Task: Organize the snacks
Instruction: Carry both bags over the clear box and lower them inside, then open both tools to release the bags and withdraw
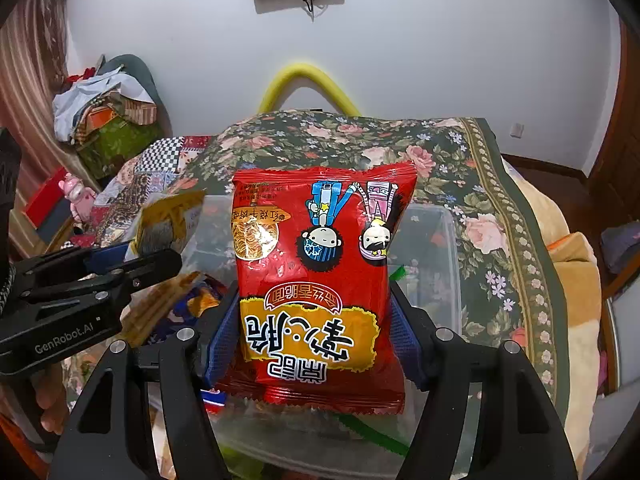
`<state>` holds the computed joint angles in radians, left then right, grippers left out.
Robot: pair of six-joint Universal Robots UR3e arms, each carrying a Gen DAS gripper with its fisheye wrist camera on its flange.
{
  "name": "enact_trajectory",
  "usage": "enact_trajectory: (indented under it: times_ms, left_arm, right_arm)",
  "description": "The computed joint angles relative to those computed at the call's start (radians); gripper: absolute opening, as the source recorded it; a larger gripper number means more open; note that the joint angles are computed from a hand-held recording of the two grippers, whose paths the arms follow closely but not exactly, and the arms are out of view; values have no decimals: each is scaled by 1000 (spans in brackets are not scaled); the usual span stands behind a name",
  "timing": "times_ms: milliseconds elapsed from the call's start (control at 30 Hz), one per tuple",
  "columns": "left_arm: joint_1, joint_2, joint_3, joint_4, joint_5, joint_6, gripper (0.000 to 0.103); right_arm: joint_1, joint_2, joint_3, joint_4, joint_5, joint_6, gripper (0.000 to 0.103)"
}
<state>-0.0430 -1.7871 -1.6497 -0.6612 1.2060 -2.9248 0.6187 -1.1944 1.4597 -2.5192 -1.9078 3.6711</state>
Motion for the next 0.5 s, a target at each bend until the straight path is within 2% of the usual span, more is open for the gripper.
enact_trajectory:
  times_ms: [267, 500]
  left_arm:
    - [8, 34, -31, -13, -23, 14, 50]
    - [47, 161, -101, -40, -65, 37, 54]
  right_arm:
    - [-5, -7, 7, 15, 19, 14, 66]
    - [15, -53, 22, 34, 0, 20, 66]
